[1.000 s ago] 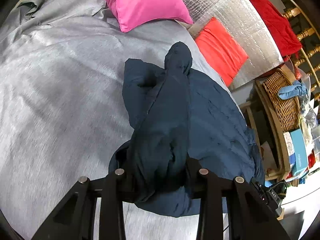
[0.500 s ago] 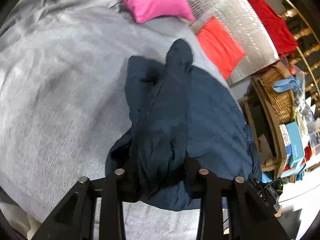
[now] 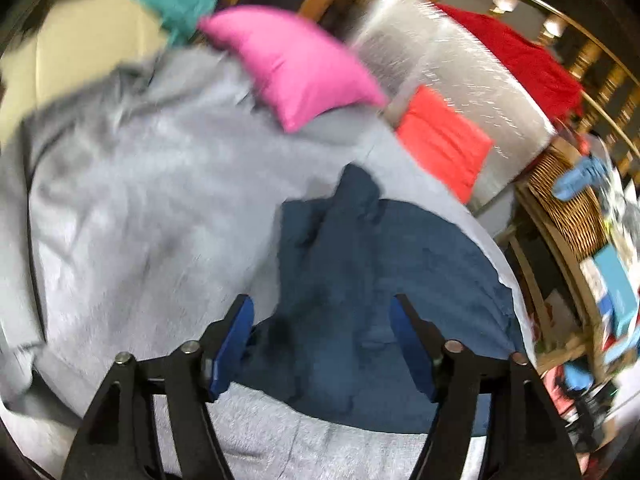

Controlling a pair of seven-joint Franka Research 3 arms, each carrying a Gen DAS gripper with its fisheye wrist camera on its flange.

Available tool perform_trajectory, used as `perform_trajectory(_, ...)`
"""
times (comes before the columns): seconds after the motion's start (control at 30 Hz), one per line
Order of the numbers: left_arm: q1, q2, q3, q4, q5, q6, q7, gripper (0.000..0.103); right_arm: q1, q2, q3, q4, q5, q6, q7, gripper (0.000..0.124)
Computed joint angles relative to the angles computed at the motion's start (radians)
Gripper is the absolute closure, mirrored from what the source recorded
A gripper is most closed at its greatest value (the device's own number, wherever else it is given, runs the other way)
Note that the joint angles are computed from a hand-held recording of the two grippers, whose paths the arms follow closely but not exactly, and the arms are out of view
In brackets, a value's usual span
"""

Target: Fold large clothes

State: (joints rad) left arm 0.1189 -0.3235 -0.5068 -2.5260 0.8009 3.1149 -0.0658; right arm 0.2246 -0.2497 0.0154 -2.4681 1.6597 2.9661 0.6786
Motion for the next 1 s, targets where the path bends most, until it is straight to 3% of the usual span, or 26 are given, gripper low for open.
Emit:
perform_trajectory(0.07,0.022,0.035,-0.055,0.056,0.055,-0.046,-0.002,0.029,0.013,-0.024,0.016,-0.007,0.001,-0.002,-0.048,0.078)
perform_trajectory(0.2,-0.118,0.148,0.011,0.143,-0.008,-0.186,0.149,0.028,0.048,0.013,0.025,-0.001,-0.167,-0.041,0.062,0.081)
perform_trajectory(0.33,-0.236,0.303,0.057,0.274,-0.192,-0.472,0.387,0.021,0.031,0.141,0.042,0.041,-0.605,-0.105,0.46,0.081)
perform_trajectory(0.4,-0.26,0.308,0.081,0.283,-0.186,-0.484,0.382,0.021,0.033,0.16,0.032,0.061,-0.671,-0.124,0.52,0.081)
perform_trajectory(0.47,-0.279,0.295,0.112,0.273,-0.205,-0.46,0.409,0.021,0.037,0.162,0.015,0.083,-0.652,-0.139,0.491,0.081)
perform_trajectory(0.6,-0.291,0.234,0.179,0.214,-0.11,-0.316,0.285,0.021,0.051,0.159,0.008,0.117,-0.537,-0.063,0.411,0.081)
perform_trajectory(0.7,-0.3,0.249,0.193,0.262,0.043,-0.383,0.158,0.021,0.056,0.192,0.012,0.17,-0.492,0.011,0.367,0.081)
perform_trajectory(0.83,-0.336,0.331,0.241,0.335,-0.063,-0.47,0.242,0.021,0.024,0.273,0.011,0.255,-0.564,-0.008,0.44,0.081)
perform_trajectory(0.93,-0.344,0.379,0.268,0.343,-0.21,-0.44,0.343,0.02,-0.007,0.38,0.004,0.35,-0.731,-0.099,0.615,0.082)
perform_trajectory(1.0,-0.353,0.379,0.282,0.333,-0.201,-0.42,0.321,0.02,-0.027,0.43,0.011,0.39,-0.798,-0.136,0.685,0.082)
